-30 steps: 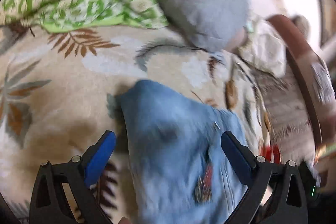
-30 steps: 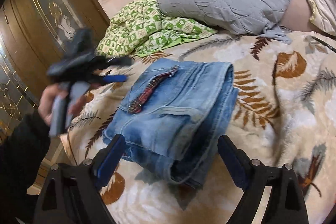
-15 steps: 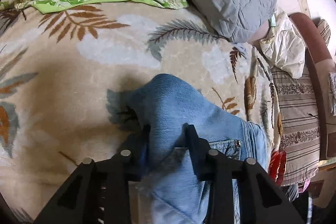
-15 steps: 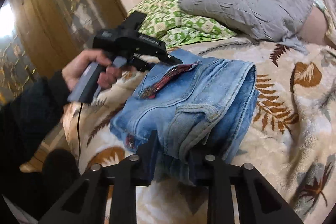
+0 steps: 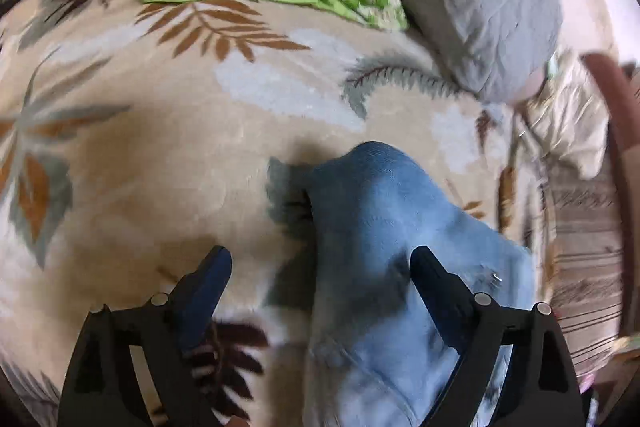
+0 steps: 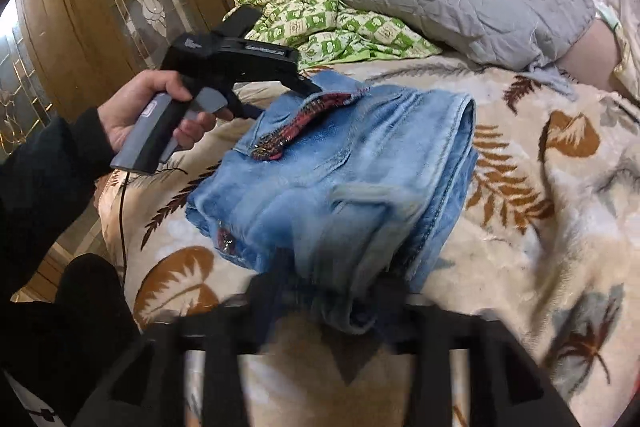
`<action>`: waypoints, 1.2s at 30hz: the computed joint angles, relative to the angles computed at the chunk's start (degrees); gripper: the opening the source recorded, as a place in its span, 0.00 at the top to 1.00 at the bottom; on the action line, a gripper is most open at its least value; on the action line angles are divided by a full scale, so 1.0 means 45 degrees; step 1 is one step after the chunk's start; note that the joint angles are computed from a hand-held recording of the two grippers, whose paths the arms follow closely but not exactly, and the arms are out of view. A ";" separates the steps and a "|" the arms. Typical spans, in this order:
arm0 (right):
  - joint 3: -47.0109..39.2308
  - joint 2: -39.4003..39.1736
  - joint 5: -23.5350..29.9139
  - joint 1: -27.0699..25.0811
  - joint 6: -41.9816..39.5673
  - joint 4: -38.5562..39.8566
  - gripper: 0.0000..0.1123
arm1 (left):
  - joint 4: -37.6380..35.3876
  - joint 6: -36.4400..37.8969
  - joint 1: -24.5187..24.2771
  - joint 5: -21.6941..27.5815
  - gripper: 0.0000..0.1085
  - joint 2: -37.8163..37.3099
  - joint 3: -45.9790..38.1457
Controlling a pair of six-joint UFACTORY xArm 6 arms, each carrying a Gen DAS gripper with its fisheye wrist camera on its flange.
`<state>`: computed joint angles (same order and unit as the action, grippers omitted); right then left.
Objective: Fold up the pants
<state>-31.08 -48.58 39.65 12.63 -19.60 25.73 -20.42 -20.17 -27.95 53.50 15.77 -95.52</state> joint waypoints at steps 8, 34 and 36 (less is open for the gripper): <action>-0.0247 -0.1733 0.1237 -0.0185 0.3081 -0.2449 0.29 | 0.3641 -0.0627 -0.0770 -0.1382 0.16 -0.3802 0.3595; -0.2687 -0.3426 0.7016 0.6265 1.5808 -1.2775 0.08 | 1.5216 -0.9478 -0.8472 0.3333 0.10 -0.9524 0.6411; -0.2529 -0.3619 0.7188 0.6498 1.6028 -1.2760 0.08 | 1.5215 -0.9905 -0.8746 0.3484 0.10 -0.9561 0.6397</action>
